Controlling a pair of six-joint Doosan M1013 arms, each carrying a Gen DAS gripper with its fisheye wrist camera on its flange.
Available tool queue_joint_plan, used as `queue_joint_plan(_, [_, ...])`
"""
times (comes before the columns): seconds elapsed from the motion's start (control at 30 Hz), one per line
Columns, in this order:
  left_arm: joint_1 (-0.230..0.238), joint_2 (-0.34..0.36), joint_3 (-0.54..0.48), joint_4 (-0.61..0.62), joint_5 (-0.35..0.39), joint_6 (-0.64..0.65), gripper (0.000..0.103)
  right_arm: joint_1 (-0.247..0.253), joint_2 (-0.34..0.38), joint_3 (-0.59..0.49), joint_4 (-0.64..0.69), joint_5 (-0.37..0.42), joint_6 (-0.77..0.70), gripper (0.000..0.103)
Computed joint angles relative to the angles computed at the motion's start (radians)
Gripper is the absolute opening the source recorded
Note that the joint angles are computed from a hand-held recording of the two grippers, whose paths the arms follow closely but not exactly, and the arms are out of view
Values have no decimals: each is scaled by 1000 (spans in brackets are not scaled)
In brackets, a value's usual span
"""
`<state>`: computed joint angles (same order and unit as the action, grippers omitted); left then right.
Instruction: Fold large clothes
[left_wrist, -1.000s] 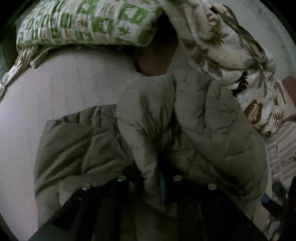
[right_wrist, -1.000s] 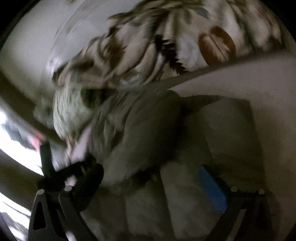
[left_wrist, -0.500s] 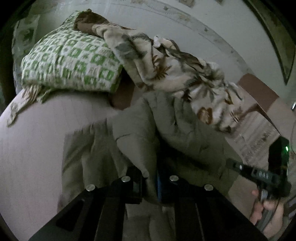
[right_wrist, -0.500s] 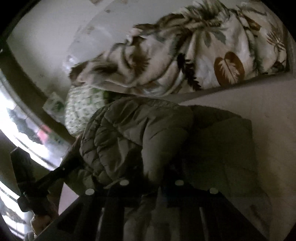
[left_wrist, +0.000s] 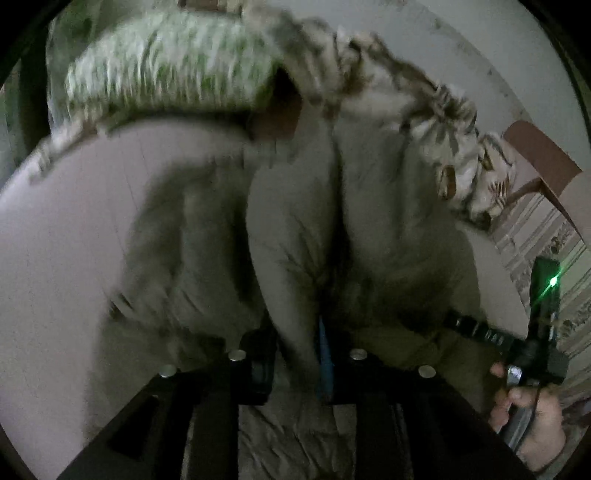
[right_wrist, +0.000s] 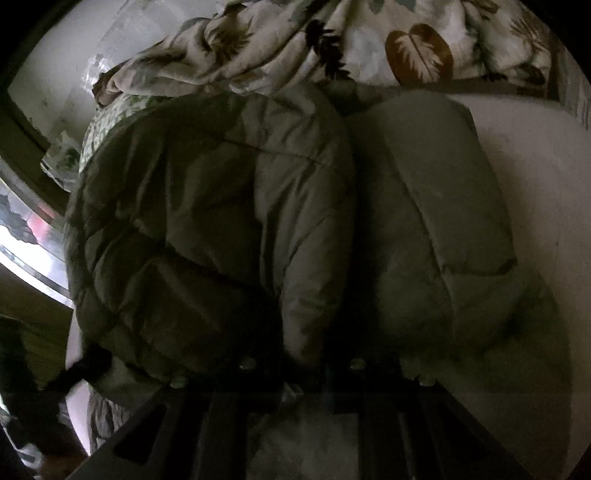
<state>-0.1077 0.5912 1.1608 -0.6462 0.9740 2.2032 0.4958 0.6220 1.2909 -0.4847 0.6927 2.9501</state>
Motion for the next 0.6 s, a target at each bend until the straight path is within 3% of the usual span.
queue_joint_plan(0.2, [-31, 8, -69, -1, -29, 49, 23, 5, 8, -17, -26, 14, -1, 17])
queue_joint_plan(0.33, [-58, 25, -118, 44, -29, -2, 23, 8, 16, -27, -28, 34, -33, 17])
queue_joint_plan(0.5, [-47, -5, -88, -21, -122, 31, 23, 2, 28, -45, 5, 60, -102, 17])
queue_joint_plan(0.6, [-50, 10, -117, -5, -101, 22, 24, -2, 26, -36, 13, 49, -118, 17])
